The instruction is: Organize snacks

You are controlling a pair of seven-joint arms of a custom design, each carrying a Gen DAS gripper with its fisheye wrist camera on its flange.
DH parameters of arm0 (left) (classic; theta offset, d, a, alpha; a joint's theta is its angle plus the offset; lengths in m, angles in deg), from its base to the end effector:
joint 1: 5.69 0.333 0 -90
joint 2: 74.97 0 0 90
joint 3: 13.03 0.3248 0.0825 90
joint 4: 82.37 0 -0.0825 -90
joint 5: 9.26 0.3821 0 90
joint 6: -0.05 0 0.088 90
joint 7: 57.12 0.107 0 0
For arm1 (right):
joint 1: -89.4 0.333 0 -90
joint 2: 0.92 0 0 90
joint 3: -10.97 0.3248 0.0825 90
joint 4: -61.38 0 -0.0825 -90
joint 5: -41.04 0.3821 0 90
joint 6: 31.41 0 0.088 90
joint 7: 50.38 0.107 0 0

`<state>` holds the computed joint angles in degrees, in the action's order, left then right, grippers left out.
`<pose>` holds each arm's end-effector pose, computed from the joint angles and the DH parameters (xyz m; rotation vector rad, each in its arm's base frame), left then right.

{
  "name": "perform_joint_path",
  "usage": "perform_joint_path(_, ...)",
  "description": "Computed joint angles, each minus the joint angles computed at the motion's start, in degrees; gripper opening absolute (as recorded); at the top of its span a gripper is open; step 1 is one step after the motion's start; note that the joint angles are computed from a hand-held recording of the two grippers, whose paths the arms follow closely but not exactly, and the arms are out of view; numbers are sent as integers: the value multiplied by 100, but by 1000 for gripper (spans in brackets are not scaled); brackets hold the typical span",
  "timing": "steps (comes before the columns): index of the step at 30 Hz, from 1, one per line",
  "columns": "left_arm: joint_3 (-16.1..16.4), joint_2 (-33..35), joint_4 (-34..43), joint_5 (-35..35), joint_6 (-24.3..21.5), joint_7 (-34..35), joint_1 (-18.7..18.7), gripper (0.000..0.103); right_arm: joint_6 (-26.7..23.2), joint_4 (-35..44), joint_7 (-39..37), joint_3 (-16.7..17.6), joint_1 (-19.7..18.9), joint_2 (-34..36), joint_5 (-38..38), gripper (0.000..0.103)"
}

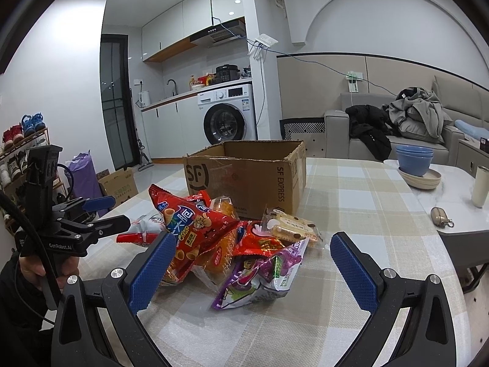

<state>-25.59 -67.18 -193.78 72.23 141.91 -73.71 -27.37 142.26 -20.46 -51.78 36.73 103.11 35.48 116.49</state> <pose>0.5139 -0.3474 0.4641 -1.7350 1.3597 -0.8952 0.6639 0.3451 0.4134 -1.8669 0.7640 -0.4228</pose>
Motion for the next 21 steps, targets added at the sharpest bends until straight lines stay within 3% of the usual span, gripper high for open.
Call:
perform_joint_path(10,9,15,9,1,4,21,-7,102,64,-68,500,-101,22,-65,-365,103)
perform_joint_path(16,40,43,51,-70,68,118,16,102,95,-61,1411,-326,199,-26,-1169,103)
perform_joint_path(21,40,85,55,-129,145,70,21,102,64,-20,2749,-934,619,25,-2146,103)
